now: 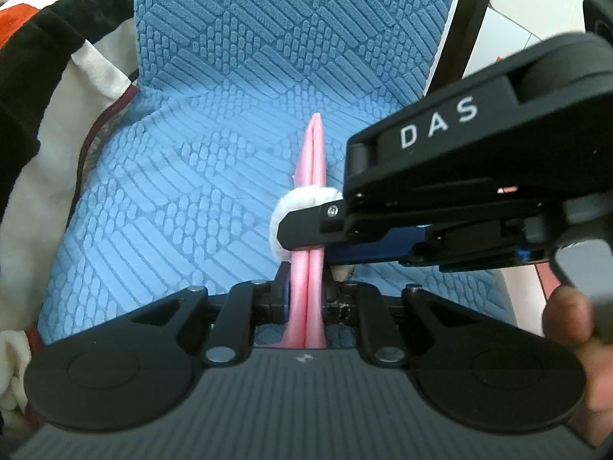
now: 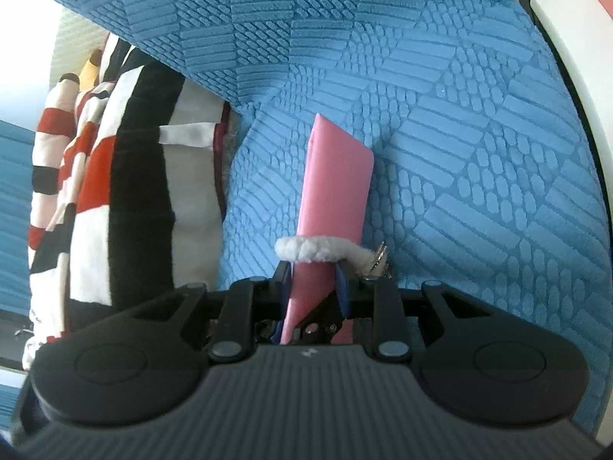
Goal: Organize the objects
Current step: 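Grasp the ringed pink paper with the right gripper while the left gripper opens, then carry the ringed pink paper with the right gripper over the pink box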
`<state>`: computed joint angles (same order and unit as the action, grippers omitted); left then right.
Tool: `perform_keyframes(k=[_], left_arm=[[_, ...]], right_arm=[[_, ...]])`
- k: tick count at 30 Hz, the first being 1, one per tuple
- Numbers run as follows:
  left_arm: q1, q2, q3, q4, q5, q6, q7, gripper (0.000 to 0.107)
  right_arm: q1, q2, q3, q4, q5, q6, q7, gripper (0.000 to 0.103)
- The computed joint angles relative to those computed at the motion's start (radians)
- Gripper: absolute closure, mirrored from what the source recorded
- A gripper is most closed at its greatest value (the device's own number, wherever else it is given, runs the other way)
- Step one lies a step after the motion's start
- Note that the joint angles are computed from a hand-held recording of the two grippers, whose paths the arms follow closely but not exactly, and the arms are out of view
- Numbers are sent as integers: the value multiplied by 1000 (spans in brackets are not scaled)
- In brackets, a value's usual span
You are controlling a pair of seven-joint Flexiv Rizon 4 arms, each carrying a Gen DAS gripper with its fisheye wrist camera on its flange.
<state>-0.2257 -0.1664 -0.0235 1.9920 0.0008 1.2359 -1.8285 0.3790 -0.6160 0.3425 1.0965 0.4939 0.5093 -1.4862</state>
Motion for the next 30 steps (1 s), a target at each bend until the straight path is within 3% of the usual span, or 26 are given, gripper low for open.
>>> perform_keyframes(k=[8,13,18,30], left_arm=[[18,31,-38,52,-141,35,99,78],[11,83,-69,119,-304,76,205,78],[-4,136,-43,134,-273,52,144,78],[1,244,-39,118,-201,-72,-25,78]], right_arm=[[21,17,-20,39,-54,51,-2,85],[36,27,-34,76,-104,97,16,92],[46,62,-38,129,-159,154,3,92],[-2,210,-34,224,-179,148,-80,93]])
